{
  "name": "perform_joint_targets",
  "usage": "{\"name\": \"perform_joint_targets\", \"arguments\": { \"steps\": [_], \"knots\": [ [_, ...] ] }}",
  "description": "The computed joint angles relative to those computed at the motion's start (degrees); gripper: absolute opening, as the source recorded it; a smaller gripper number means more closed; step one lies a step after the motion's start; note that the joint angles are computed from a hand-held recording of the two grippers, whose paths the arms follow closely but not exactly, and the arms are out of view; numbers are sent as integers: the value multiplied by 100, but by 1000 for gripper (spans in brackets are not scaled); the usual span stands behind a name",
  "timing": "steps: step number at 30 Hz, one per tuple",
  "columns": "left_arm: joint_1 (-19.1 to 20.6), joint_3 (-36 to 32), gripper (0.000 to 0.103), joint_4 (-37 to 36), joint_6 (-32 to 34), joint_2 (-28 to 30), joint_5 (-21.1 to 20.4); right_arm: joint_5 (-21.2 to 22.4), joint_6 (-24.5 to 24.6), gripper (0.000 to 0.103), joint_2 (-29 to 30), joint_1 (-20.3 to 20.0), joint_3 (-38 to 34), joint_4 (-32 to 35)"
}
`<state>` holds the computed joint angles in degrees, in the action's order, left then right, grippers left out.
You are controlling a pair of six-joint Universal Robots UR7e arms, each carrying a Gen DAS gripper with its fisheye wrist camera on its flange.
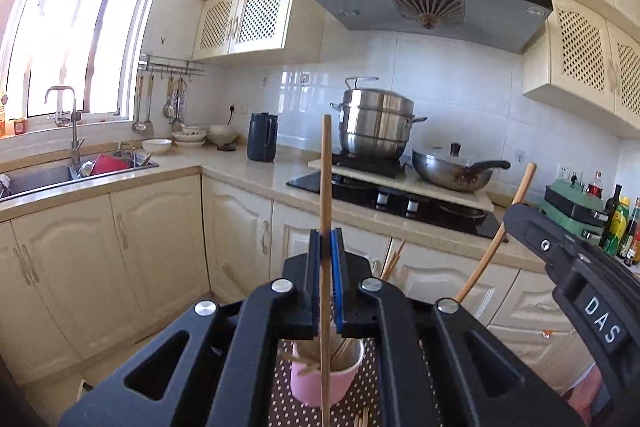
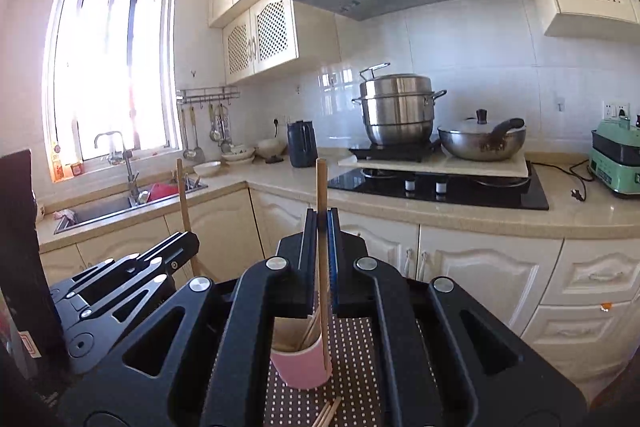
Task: Organize utensils
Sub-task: 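Lower both held chopsticks into the pink cup from above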
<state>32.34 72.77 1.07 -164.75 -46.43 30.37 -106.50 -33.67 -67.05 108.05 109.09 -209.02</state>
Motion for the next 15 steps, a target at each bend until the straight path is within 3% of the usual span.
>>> {"name": "perform_joint_targets", "arguments": {
  "steps": [11,15],
  "knots": [
    [186,-625,6,-1071,1179,337,28,249,311,5,271,-91,-675,537],
    [294,-824,6,-1056,1191,486,60,300,307,5,440,-141,-889,676]
  ]
}}
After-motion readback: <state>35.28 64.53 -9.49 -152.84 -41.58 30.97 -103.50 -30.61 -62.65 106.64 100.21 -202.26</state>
